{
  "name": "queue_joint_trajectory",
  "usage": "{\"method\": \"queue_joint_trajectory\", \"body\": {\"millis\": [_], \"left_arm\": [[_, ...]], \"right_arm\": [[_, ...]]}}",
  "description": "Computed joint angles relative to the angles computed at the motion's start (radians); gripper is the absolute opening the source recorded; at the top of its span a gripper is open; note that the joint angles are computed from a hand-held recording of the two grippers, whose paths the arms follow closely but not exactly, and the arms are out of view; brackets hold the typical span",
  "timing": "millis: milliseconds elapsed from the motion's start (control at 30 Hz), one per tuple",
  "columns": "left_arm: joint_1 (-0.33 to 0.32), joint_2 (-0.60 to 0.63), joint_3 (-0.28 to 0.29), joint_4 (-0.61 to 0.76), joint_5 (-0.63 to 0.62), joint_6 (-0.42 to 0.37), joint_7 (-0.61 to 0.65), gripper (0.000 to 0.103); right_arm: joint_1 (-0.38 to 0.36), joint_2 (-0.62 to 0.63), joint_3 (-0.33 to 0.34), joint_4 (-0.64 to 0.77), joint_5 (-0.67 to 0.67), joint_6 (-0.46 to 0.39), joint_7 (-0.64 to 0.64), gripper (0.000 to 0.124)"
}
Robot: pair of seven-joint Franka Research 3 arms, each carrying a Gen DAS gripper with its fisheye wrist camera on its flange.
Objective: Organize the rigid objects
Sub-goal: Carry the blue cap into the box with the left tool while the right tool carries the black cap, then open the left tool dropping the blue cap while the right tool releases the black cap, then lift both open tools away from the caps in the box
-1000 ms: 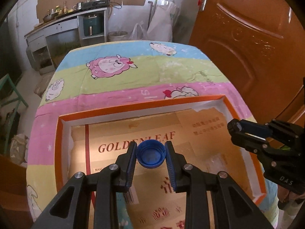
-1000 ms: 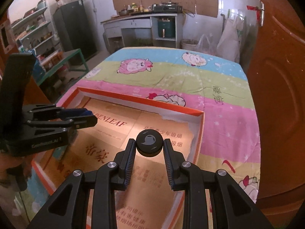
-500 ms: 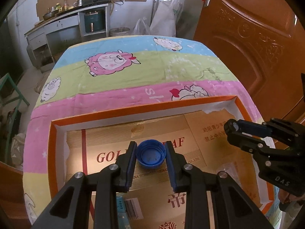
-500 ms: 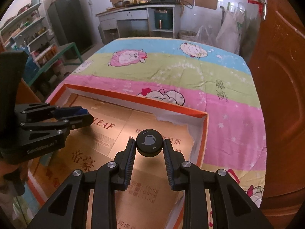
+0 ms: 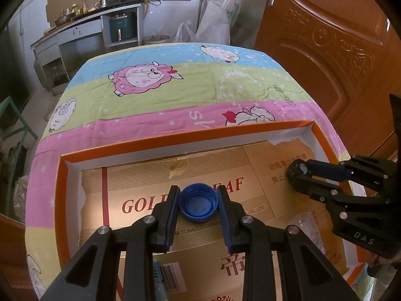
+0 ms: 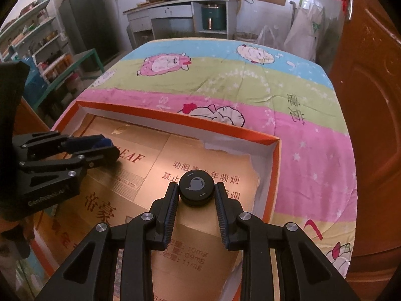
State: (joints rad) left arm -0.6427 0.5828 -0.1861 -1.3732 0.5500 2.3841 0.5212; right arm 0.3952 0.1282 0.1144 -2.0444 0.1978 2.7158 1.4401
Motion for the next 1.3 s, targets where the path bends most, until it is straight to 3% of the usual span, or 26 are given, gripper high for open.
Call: {"method": "queue_joint_trajectory", "body": {"millis": [367,533,867,1000,1300], "left_arm": [[-0.003,0.006,0.001,0.007,0.003,0.001,0.002,0.032],[-0.011,0.010,0.006,0.019,0.012,-0.011,0.001,0.046],[-0.014,-0.005,0.008,0.002,0.033,0.004,-0.012,0.046],[-0.019,-0.017,0.012,-0.010,0.051,0.015,-0.023,0.046],[-0.027,-0.043,0.009,-0.028,0.083,0.005,-0.045,0.046]], "right_arm": [[0.008,0.007,-0.006,0.013,-0.053,-0.025,0.033,0.031],[0.007,0.007,-0.005,0.014,-0.053,-0.023,0.031,0.032],[0.008,-0.007,-0.001,-0.007,-0.033,0.008,0.016,0.045],[0.006,-0.023,0.000,-0.024,-0.025,0.025,0.021,0.057],[0.006,-0.069,0.006,-0.062,-0.016,0.044,0.021,0.058]]}}
